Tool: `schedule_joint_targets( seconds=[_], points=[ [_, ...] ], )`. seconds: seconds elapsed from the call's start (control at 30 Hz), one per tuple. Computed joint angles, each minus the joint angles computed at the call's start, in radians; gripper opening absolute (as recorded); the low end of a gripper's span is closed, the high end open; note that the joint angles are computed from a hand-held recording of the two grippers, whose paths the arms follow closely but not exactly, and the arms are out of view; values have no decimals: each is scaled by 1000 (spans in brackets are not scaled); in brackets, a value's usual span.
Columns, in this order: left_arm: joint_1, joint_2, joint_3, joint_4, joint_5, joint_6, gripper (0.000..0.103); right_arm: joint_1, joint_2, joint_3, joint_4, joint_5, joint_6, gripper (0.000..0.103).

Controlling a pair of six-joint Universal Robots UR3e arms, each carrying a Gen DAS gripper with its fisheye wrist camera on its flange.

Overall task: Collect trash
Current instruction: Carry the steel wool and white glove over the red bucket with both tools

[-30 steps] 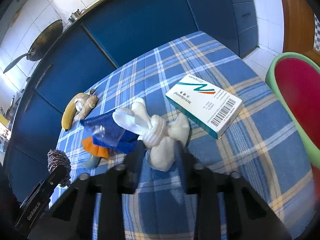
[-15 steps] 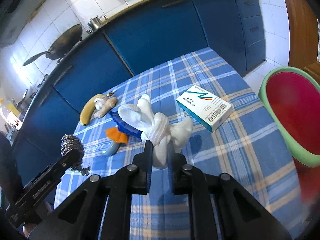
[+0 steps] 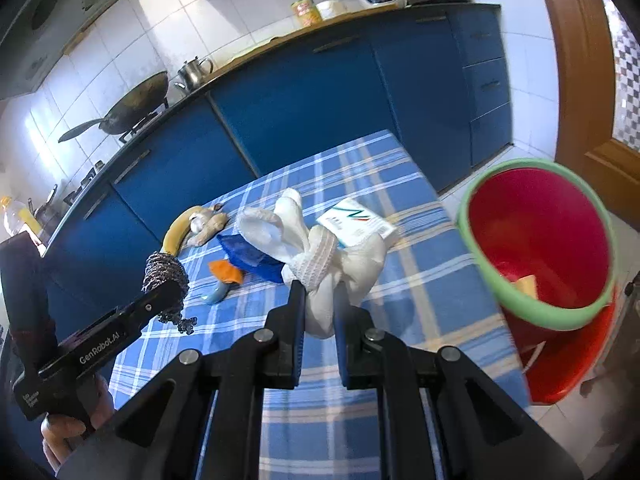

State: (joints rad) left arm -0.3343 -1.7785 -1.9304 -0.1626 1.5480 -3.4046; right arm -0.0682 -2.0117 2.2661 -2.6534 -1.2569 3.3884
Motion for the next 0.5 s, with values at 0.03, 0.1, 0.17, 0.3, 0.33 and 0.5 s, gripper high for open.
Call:
schedule_joint_targets(
  seconds=[0.03, 0.1, 0.17, 0.3, 0.33, 0.5],
  points=[
    [-8, -8, 16, -8, -3, -2, 36, -28, -41, 11, 31, 12, -15, 16],
    [-29, -33, 61, -30, -16, -2, 36, -73, -105, 27, 80, 31, -42, 16],
    [-49, -57, 107, -51, -20, -1, 36, -126, -167, 37, 136, 53, -74, 16],
    [-94, -111, 208, -95, -20, 8, 36, -239, -271, 45, 256, 106, -147, 16],
    [-101, -122, 230, -105, -20, 12, 36, -288, -307, 47, 306, 133, -178, 16],
    [-158, -223, 405, -182, -20, 27, 36, -480, -433, 43, 506, 229, -311, 16]
  ],
)
